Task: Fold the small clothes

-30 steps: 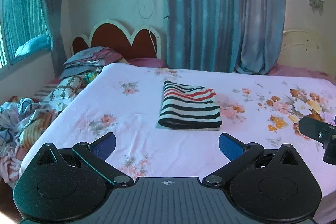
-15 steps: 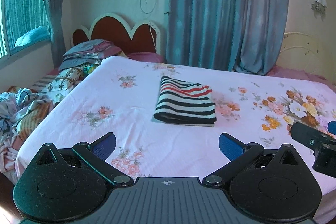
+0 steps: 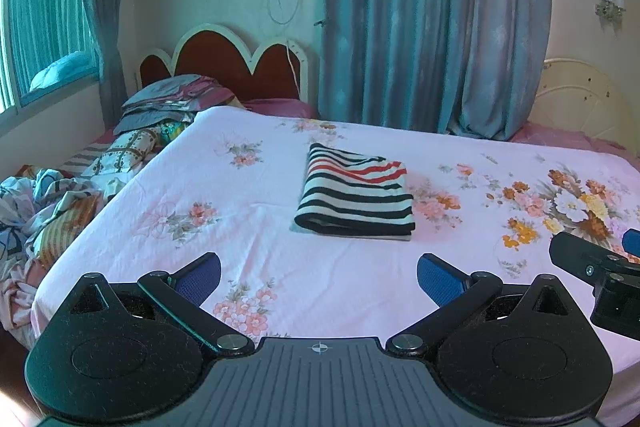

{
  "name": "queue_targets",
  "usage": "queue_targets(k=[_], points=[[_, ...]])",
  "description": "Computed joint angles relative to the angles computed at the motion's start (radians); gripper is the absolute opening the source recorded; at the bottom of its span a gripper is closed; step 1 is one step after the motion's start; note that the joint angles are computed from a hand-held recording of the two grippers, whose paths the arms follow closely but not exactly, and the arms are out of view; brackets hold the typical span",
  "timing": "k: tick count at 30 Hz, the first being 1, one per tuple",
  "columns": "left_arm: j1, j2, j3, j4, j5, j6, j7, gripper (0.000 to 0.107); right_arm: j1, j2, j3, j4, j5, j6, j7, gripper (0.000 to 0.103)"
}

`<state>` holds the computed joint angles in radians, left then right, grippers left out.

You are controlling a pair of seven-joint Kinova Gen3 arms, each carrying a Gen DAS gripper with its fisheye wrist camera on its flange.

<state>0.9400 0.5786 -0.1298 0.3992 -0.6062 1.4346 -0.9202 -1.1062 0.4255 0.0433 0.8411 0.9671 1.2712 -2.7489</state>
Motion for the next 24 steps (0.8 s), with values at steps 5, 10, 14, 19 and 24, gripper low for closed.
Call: queue_targets(k=[5, 10, 14, 19, 24], points=[[-0.01, 0.02, 0.0, -0.04, 0.013, 0.021, -0.013, 0.103, -0.001, 0.002, 0.001, -0.002, -0.002, 0.001, 0.0, 0.102], [-0.009, 0.026, -0.008, -0.051, 0.02, 0.026, -0.019, 0.103, 0.002, 0.001, 0.001, 0.007, -0.006, -0.006, -0.007, 0.102], [-0.008, 0.03, -0.012, -0.059, 0.022, 0.027, -0.021, 0.103, 0.004, 0.001, 0.0, 0.012, -0.005, -0.009, -0.01, 0.102], [-0.014, 0.036, -0.013, -0.071, 0.03, 0.034, -0.028, 0.103, 0.005, 0.007, 0.0, 0.004, -0.01, -0.008, -0.008, 0.102], [-0.021, 0.039, -0.015, -0.077, 0.039, 0.037, -0.034, 0.103, 0.006, 0.009, 0.001, 0.007, -0.013, -0.014, -0.01, 0.102]])
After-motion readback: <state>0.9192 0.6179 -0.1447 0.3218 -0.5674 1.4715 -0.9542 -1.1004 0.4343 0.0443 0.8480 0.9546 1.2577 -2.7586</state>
